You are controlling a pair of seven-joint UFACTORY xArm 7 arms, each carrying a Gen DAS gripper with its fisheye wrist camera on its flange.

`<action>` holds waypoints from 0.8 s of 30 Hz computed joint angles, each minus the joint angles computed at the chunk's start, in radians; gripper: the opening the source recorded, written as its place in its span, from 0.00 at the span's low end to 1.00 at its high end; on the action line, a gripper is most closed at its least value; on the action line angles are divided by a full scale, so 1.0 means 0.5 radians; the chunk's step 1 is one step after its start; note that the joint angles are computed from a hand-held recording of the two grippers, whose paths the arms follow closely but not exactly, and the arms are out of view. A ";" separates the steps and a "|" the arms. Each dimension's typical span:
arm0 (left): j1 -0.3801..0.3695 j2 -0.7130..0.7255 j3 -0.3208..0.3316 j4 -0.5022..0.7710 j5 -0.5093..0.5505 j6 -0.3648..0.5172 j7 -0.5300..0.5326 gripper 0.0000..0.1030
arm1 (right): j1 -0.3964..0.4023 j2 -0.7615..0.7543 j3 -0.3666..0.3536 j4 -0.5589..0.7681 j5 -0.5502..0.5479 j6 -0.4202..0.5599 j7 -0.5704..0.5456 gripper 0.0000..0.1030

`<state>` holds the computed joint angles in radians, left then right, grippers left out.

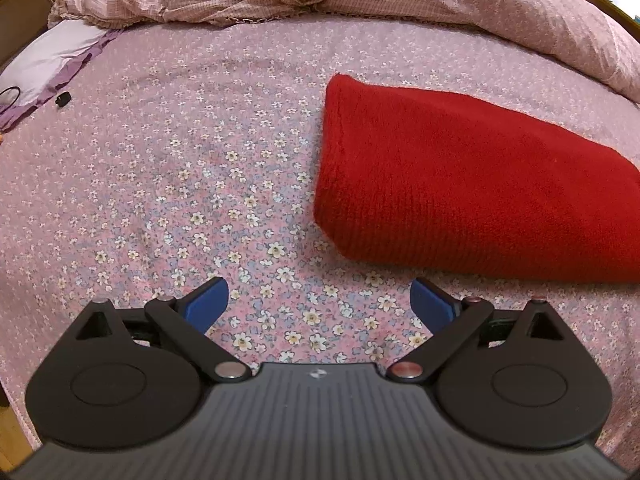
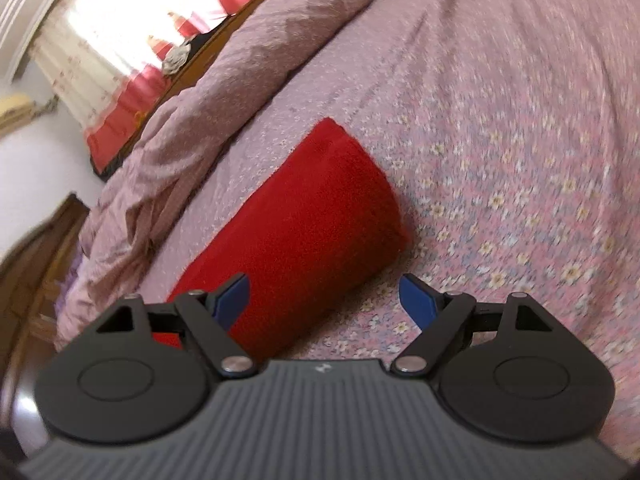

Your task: Fold small clothes

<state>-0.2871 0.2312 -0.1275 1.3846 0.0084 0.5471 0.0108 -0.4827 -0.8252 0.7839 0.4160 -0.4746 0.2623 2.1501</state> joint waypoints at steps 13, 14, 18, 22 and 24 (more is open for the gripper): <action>-0.048 0.153 0.031 0.153 0.075 0.050 -0.125 0.96 | -0.657 -0.110 0.562 0.028 0.167 -0.433 0.476 0.83; -0.048 0.165 0.031 0.168 0.077 0.056 -0.132 0.96 | -0.703 -0.132 0.604 0.034 0.202 -0.458 0.493 0.83; -0.065 0.222 0.046 0.241 0.115 0.095 -0.183 0.97 | -0.868 -0.165 0.745 0.084 0.333 -0.488 0.511 0.83; -0.074 0.273 0.049 0.297 0.133 0.135 -0.207 0.97 | -0.984 -0.138 0.827 0.156 0.398 -0.489 0.412 0.83; -0.083 0.292 0.054 0.308 0.151 0.135 -0.221 0.97 | -1.018 -0.142 0.852 0.168 0.448 -0.505 0.400 0.83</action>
